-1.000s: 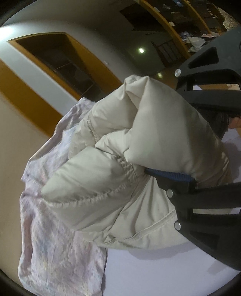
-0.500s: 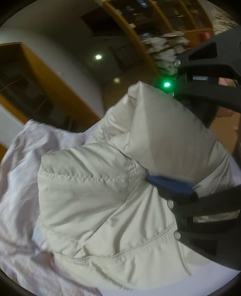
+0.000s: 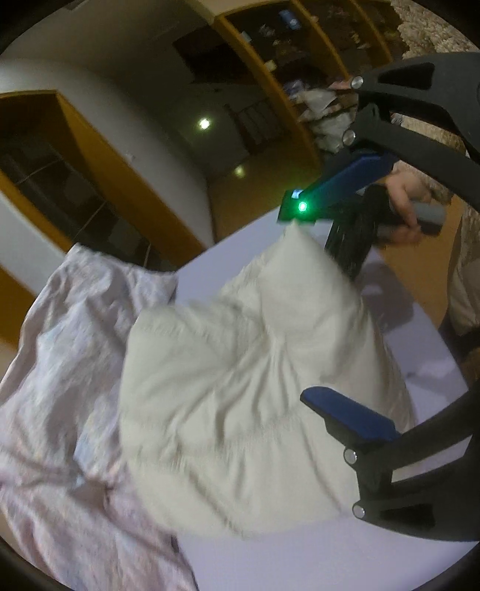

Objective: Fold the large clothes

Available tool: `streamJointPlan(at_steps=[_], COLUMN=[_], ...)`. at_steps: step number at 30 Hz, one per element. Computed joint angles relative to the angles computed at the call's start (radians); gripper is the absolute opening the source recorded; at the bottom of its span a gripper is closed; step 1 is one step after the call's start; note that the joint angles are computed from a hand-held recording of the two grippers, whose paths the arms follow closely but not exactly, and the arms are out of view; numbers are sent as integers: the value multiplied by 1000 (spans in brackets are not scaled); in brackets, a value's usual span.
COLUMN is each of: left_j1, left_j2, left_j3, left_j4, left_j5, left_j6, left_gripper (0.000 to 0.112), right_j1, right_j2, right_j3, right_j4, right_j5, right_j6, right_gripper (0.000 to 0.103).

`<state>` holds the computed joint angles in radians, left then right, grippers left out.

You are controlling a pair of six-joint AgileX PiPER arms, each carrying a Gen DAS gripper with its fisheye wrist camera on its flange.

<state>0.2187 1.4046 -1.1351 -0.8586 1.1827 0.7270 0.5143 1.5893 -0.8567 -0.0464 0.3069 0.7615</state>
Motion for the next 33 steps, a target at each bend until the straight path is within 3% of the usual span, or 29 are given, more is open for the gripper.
streamJointPlan(at_steps=[5, 15, 24, 28, 33], left_j1=[70, 100, -24, -82, -132], left_j2=[27, 122, 185, 201, 217], left_j3=[-16, -36, 23, 29, 37], left_j4=[63, 154, 265, 300, 325], left_j5=[-58, -187, -282, -321, -362], left_j6=[-38, -100, -173, -204, -243], left_gripper=[97, 97, 97, 98, 100], right_j1=[-51, -16, -89, -117, -53], right_j2=[28, -44, -245, -325, -233], right_j3=[-16, 54, 76, -14, -226], right_j4=[82, -74, -326, -290, -100], right_j5=[-2, 15, 122, 148, 171], right_j6=[-106, 96, 348, 241, -76], right_gripper=[38, 39, 39, 39, 39])
